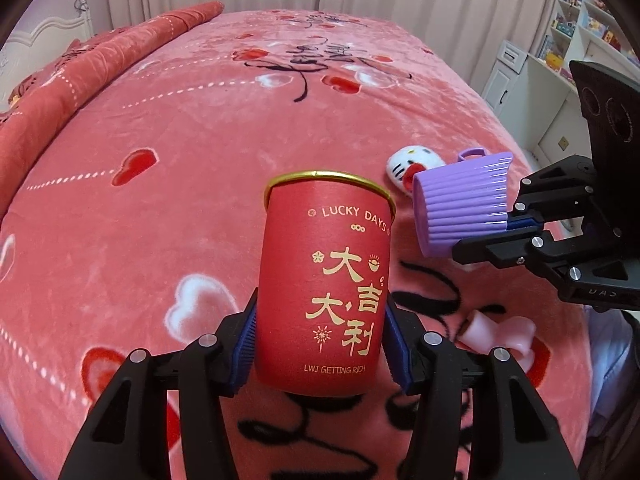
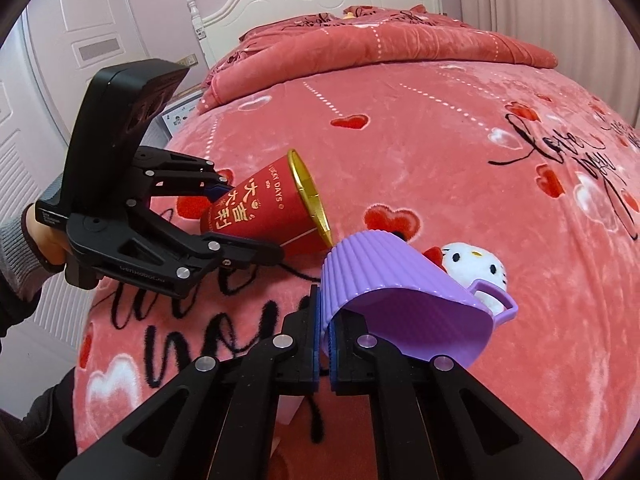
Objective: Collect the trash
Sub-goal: 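Grasp the red LUCKY DAYS cup with the left tool while the right tool grasps the purple cup, then carry the red cup and purple cup over the orange bin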
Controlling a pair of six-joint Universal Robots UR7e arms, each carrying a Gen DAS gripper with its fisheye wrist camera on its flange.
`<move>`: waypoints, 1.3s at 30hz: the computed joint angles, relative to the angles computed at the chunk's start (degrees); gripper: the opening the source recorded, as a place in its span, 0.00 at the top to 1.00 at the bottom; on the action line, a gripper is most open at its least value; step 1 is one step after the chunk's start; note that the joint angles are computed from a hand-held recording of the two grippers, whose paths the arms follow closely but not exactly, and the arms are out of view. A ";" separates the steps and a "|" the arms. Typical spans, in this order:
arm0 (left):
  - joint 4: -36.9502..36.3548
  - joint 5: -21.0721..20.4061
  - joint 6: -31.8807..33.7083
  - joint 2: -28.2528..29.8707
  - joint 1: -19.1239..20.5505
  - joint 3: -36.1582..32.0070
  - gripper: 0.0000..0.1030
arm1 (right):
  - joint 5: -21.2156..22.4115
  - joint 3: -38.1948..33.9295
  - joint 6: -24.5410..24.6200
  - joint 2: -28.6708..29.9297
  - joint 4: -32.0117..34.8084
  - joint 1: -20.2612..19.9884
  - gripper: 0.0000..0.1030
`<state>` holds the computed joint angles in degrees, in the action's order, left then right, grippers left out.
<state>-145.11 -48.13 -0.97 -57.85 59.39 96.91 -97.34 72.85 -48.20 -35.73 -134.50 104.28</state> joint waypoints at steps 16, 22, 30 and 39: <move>7.42 4.41 -12.64 -4.78 -10.52 6.47 0.46 | 1.87 13.20 -1.14 -14.35 -1.33 0.46 0.96; 11.08 4.72 -18.92 -5.40 -15.49 8.85 0.46 | 2.73 21.42 -0.80 -23.53 -0.97 -0.85 0.96; 12.26 2.46 -22.10 -0.68 -21.59 7.95 0.46 | 3.68 31.39 -1.63 -37.59 0.46 -5.04 0.96; 6.98 -4.25 -13.47 13.13 -23.80 -2.55 0.46 | 4.25 35.47 -2.47 -50.93 1.38 -14.07 0.96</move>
<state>-138.13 -52.39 -14.44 -44.72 35.59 94.36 -93.08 108.32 -50.67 -86.66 -133.12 90.21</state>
